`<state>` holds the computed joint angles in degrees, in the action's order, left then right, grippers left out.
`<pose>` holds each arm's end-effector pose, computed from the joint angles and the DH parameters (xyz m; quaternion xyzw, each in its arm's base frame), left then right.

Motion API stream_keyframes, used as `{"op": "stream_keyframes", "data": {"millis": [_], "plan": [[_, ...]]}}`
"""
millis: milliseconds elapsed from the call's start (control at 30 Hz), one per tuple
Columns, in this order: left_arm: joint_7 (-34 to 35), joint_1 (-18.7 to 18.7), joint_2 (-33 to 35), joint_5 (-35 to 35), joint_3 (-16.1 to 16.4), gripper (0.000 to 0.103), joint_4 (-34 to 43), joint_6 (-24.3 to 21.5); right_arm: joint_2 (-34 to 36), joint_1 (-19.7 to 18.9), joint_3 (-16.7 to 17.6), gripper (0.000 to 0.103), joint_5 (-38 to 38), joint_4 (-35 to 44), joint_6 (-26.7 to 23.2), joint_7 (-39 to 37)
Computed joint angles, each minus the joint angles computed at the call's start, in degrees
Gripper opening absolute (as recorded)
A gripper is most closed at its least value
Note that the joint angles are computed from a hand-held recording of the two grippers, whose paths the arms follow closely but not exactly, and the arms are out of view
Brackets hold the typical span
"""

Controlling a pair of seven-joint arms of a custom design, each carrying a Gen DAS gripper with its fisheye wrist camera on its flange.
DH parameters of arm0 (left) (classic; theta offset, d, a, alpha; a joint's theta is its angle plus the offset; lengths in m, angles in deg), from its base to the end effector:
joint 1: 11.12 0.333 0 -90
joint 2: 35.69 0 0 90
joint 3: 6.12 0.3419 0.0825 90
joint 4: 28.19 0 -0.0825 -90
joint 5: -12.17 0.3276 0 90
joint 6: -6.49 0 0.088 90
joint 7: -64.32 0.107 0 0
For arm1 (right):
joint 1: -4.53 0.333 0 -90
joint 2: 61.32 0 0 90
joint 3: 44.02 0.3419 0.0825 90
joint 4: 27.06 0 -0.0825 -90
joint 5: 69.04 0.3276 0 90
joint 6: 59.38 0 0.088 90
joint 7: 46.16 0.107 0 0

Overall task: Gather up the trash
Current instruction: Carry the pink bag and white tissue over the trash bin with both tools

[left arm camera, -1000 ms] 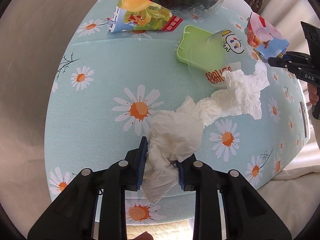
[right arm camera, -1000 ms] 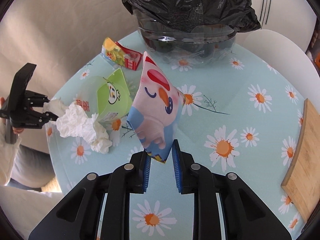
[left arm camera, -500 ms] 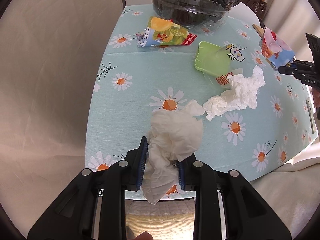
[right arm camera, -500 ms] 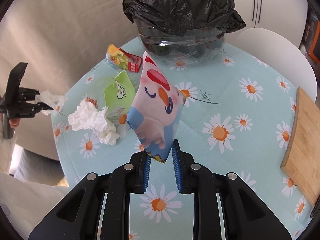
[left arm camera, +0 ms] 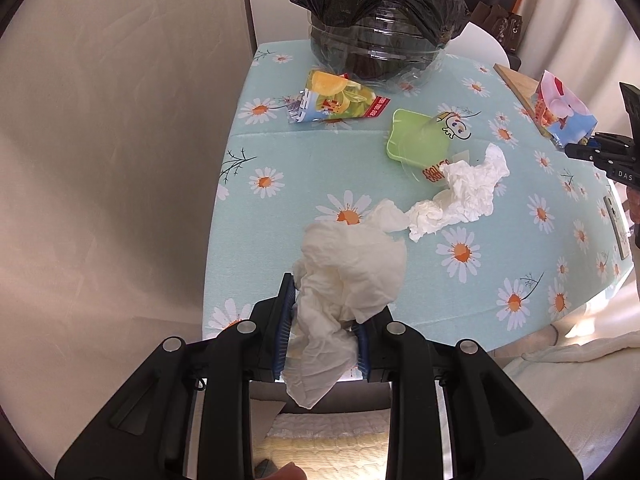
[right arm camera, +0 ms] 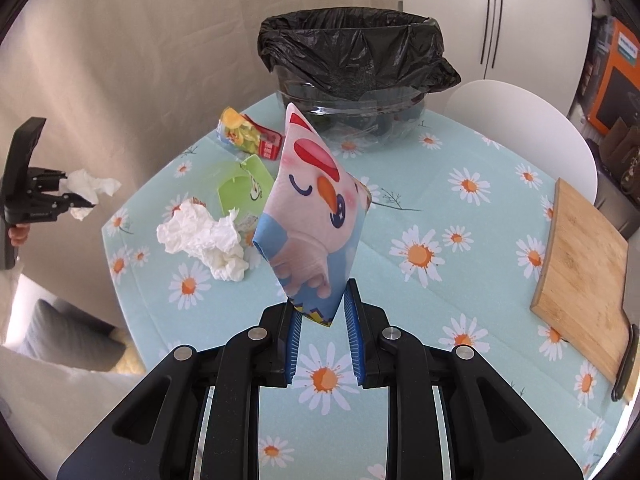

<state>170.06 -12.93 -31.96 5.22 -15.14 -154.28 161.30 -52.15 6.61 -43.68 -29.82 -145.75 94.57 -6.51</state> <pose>0.5253 -0.0948 0.4628 -0.5540 0.8029 -0.1771 0.1308 0.5672 0.0035 0.4583 -0.7864 0.5399 -0.1222 0.2742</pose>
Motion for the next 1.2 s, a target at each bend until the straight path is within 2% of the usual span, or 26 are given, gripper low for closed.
{"op": "stream_keyframes", "data": {"millis": [267,533,700,1200], "plan": [[0.83,-0.16,-1.27,-0.22,0.38,0.028,0.41,-0.74,-2.30,0.43,-0.24,0.019,0.28,-1.55,1.35,-0.10],[4.32,0.75,2.16,-1.54,0.09,0.028,5.53,-2.46,-2.08,0.70,-1.02,0.020,-2.64,-0.13,1.50,3.77],[5.34,2.01,6.66,-0.29,-0.41,0.028,12.50,-6.49,-0.69,0.74,-1.17,0.020,-4.67,2.34,1.72,8.62],[14.72,5.16,20.62,-0.63,-4.81,0.028,37.86,-13.66,4.11,2.84,-1.72,0.020,-16.53,12.26,3.41,23.09]]}}
